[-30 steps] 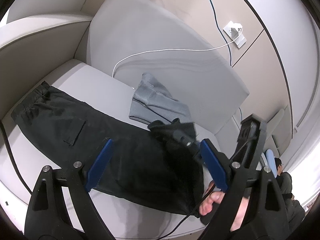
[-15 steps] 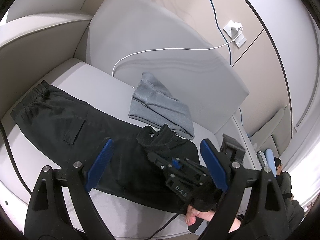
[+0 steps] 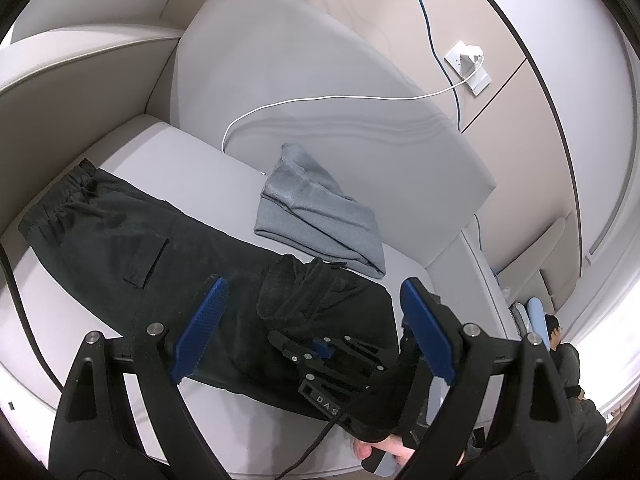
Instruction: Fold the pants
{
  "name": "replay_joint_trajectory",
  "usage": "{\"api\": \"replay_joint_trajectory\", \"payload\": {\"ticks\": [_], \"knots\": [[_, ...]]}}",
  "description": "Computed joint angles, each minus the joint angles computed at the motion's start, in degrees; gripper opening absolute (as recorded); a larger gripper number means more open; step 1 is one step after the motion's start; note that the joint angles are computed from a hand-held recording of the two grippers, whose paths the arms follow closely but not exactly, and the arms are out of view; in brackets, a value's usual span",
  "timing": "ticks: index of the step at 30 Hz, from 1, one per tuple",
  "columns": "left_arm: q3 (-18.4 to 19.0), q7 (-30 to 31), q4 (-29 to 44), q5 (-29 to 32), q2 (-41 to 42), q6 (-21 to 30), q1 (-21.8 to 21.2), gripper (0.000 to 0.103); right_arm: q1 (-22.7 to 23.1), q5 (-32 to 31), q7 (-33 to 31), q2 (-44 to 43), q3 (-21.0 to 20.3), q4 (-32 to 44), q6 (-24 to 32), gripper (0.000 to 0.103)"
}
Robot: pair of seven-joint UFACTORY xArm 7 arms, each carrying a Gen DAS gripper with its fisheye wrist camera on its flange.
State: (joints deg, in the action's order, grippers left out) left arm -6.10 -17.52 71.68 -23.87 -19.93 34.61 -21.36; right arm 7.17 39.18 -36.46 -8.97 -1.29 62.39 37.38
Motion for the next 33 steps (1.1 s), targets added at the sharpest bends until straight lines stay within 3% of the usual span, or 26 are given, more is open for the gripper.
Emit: {"api": "replay_joint_trajectory", "payload": {"ticks": [33], "knots": [[0.15,-0.32,0.47,-1.03,0.63,1.01,0.03,0.086,0.84,-4.04,3.47,-0.03,1.45,-5.72,-0.86,0.016]]}}
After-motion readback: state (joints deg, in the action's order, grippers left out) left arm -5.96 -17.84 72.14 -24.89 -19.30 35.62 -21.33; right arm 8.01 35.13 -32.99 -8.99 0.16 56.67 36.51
